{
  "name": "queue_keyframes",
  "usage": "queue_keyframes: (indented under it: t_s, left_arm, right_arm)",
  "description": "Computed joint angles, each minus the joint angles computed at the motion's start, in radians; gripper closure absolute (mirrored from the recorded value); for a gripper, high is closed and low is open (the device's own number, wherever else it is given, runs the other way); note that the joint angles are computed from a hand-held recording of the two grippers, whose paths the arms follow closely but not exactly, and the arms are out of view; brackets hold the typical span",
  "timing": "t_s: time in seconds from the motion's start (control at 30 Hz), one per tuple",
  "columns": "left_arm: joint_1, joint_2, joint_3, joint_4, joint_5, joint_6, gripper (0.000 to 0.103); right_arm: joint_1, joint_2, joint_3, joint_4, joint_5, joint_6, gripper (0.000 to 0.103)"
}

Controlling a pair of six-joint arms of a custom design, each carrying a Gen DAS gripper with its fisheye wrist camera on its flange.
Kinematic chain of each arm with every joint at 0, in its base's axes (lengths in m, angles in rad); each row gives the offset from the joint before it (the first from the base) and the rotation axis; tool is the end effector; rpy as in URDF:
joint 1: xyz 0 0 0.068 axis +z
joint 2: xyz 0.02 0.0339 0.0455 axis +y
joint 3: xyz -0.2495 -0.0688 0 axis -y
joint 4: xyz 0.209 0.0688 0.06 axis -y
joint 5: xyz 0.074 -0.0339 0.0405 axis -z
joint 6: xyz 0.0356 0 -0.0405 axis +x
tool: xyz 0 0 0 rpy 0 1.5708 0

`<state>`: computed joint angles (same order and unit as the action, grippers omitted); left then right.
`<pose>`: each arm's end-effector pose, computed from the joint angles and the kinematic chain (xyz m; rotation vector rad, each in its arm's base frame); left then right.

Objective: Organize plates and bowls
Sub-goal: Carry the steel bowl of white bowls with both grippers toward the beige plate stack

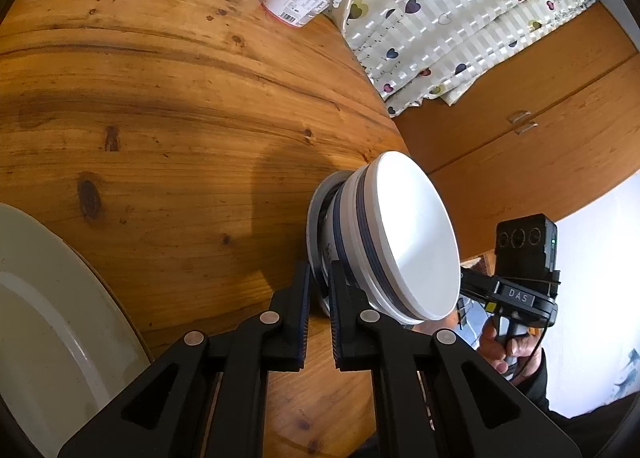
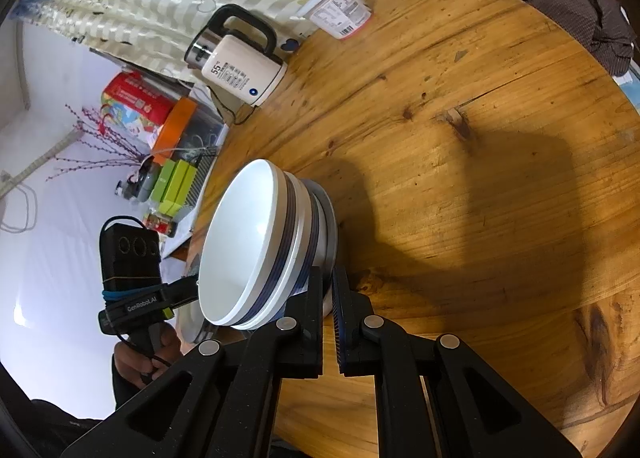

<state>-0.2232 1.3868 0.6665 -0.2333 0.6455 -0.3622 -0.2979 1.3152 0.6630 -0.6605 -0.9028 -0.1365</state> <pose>0.2198 -0.0719 0.1825 0.0938 2.5541 -1.0476 0.1841 -0.0273 0.1829 0.0445 2.4906 1.1074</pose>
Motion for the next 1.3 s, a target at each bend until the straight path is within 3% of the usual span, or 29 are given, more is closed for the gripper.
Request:
queue_keyframes:
  t_s: [0.63,1.3]
  left_arm:
    - [-0.002,-0.058,0.008,-0.034,-0.023,-0.005,0.096]
    - [0.126,-0.241,-0.019,-0.204,0.003,0.071,0.096]
  right_arm:
    - [0.022,-0.033,0.022,-0.022,0.01,0.019,0.096]
    - [0.184,-0.109,0.048,0.024,0.038,0.158,0.096]
